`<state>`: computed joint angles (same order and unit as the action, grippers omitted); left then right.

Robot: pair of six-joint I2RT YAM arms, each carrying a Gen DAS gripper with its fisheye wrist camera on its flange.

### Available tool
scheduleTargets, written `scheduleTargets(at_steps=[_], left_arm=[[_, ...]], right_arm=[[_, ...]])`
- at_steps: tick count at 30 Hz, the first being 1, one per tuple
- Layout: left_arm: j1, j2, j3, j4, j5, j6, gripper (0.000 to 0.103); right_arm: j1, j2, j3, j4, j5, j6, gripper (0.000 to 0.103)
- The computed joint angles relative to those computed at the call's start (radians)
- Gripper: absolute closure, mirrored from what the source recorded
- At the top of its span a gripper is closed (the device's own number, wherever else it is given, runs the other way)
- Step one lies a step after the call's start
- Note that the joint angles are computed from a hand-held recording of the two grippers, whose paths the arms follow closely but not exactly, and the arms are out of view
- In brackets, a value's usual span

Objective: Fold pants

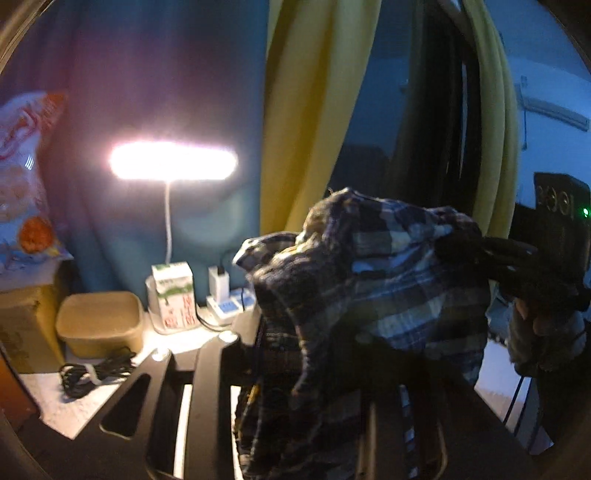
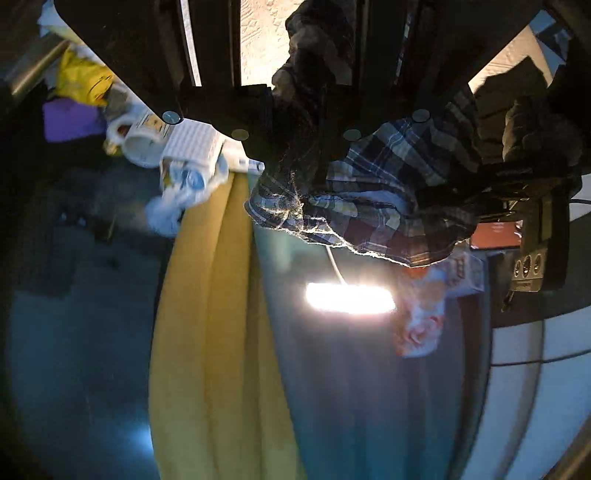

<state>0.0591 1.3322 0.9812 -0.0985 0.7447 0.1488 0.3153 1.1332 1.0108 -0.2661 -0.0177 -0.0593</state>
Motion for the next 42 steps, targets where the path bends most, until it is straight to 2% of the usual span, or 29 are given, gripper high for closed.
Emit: scheduleTargets(at_steps=[5,11,14,16,21,23,26,29,30,31,32,35,38,40,42], left_arm=[[0.093,-0.165,-0.05,-0.021,0.061,-0.021,0.076],[0.293,-0.336,-0.068,-0.067,0.208,-0.009,0.076],[0.417,-0.386,-0.033,-0.173,0.273,0.054,0.076],[0.534,-0.399,0.004,-0.272,0.353,0.12,0.076],[0.705,-0.335,0.081,-0.499,0.44,0.331,0.076],[0.723,-0.281,0.097,-0.566,0.424,0.421,0.076],[0.724,-0.186,0.089,-0.586,0.368,0.489,0.076],[0.641,-0.039,0.074,-0.508,0.201,0.499,0.074],[0.592,0.053,0.089,-0.486,0.113,0.495,0.073],[0.561,0.132,0.108,-0.482,0.054,0.493,0.073],[0.523,0.246,0.148,-0.47,-0.035,0.462,0.072],[0.49,0.402,0.189,-0.395,-0.157,0.401,0.064],[0.51,0.471,0.217,-0.354,-0.172,0.367,0.062],[0.529,0.486,0.232,-0.339,-0.142,0.356,0.056],[0.537,0.47,0.221,-0.308,-0.123,0.345,0.037]], right_arm=[[0.151,-0.115,-0.002,-0.019,0.143,-0.024,0.084],[0.367,-0.182,0.035,-0.031,0.305,-0.048,0.084],[0.479,-0.177,0.065,-0.03,0.374,-0.054,0.084],[0.526,-0.163,0.068,-0.01,0.399,-0.05,0.084],[0.575,-0.072,0.082,0.041,0.366,0.023,0.084],[0.574,-0.032,0.082,0.052,0.344,0.061,0.084],[0.577,0.058,0.076,0.077,0.328,0.131,0.084],[0.516,0.24,0.073,0.136,0.25,0.191,0.084],[0.491,0.314,0.081,0.151,0.219,0.206,0.082],[0.467,0.399,0.104,0.149,0.191,0.217,0.075],[0.45,0.479,0.144,0.116,0.181,0.228,0.073],[0.428,0.594,0.188,0.098,0.166,0.236,0.071],[0.407,0.616,0.17,0.105,0.174,0.237,0.065],[0.389,0.635,0.187,0.099,0.167,0.247,0.057],[0.375,0.62,0.172,0.093,0.162,0.255,0.056]])
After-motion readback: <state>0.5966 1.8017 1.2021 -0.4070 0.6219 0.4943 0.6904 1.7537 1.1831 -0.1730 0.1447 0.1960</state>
